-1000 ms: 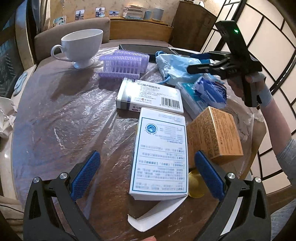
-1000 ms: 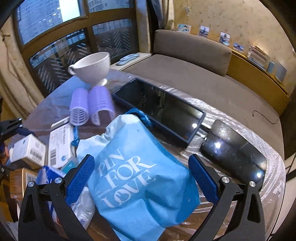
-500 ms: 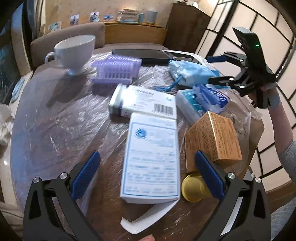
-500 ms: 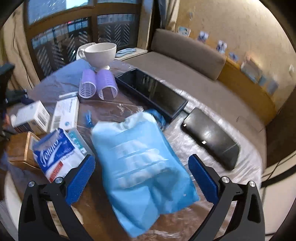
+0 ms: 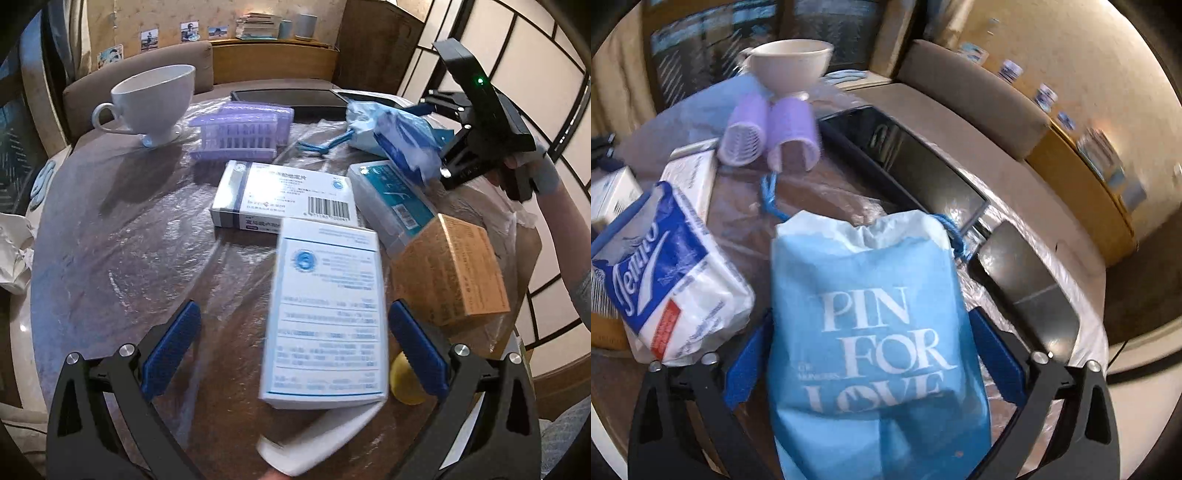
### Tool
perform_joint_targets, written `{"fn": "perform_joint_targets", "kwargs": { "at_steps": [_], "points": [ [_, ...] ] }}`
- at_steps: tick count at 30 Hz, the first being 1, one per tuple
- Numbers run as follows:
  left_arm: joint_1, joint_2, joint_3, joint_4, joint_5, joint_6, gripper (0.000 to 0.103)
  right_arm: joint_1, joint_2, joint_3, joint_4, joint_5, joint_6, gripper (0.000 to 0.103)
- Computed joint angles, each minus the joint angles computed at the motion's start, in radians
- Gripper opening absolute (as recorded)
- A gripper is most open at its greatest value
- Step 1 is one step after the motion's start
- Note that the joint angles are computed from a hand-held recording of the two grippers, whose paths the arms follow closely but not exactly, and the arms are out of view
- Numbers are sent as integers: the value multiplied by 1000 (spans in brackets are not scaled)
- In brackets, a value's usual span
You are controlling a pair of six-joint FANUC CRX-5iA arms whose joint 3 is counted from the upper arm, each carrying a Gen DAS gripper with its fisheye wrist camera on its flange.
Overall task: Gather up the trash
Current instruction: 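Reach the right gripper to the blue PIN FOR LOVE bag and grasp it, then grasp the white medicine box with the left gripper while the right gripper holds the bag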
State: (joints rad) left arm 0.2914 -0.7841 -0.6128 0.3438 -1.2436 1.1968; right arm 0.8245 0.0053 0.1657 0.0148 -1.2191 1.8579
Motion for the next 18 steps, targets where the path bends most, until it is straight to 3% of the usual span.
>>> {"fn": "perform_joint_targets", "kwargs": {
  "at_steps": [3,6,13,18],
  "points": [
    [29,-7,-7,9,-6,-1,102,-26,1,16,-58,-5,-54,75],
    [29,-11,-6,-2,0,8,102,-18,-17,-8,-58,1,-86,75],
    [-83,13,22,-110,63,113,99,3,-76,-83,-13,42,-169,75],
    [-79,-11,2,-105,89,119,99,47,-138,-192,106,113,-247,80]
  ]
}}
